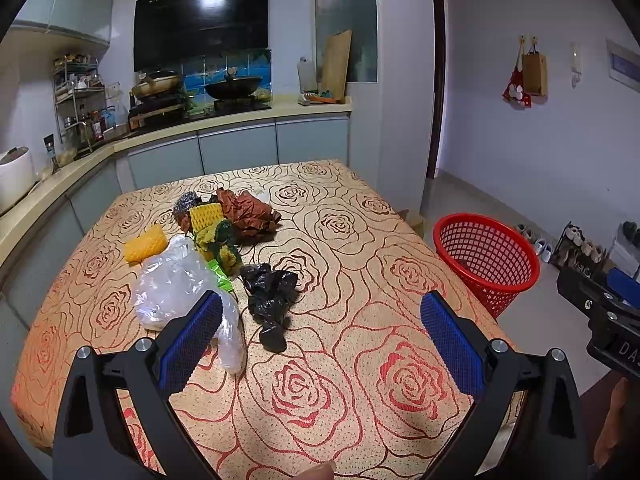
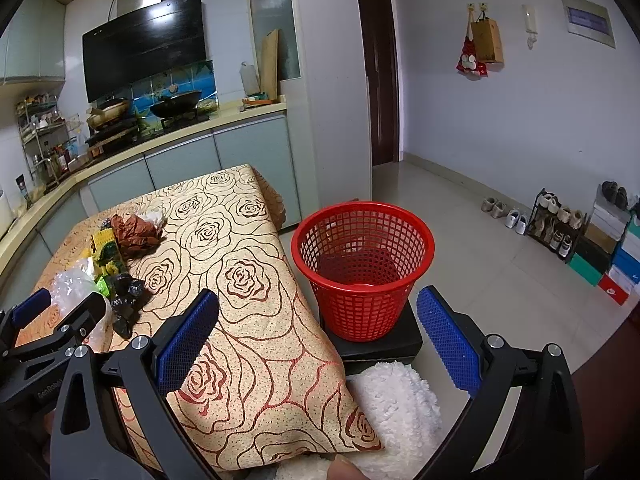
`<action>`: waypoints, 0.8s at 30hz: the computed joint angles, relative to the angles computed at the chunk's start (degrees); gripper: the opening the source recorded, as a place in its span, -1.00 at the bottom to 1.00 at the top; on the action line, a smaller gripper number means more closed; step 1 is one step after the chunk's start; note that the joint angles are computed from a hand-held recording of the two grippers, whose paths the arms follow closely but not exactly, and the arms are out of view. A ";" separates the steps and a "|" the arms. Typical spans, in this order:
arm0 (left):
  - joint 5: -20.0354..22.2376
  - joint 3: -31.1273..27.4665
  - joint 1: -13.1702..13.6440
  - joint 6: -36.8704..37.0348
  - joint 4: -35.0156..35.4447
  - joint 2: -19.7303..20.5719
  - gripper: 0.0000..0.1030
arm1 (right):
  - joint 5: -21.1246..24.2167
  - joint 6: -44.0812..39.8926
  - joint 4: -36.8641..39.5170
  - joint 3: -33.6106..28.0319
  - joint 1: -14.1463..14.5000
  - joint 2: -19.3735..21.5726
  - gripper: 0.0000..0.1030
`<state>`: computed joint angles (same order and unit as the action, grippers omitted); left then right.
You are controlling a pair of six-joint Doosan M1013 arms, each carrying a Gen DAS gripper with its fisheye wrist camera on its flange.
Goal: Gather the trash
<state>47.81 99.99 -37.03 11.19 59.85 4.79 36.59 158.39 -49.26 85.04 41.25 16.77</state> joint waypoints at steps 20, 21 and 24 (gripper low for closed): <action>0.78 -0.04 -0.44 -0.64 1.60 -0.31 0.86 | -0.58 0.39 -0.34 0.25 0.10 -0.34 0.88; 0.83 -0.06 -0.44 -0.65 1.62 -0.30 0.86 | -0.60 0.41 -0.36 0.27 0.11 -0.34 0.88; 0.75 -0.01 -0.42 -0.69 1.58 -0.32 0.86 | -0.61 0.48 -0.41 0.27 0.10 -0.33 0.88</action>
<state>48.56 99.97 -37.45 10.50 61.43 4.47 35.98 158.87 -49.67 85.31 41.35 16.44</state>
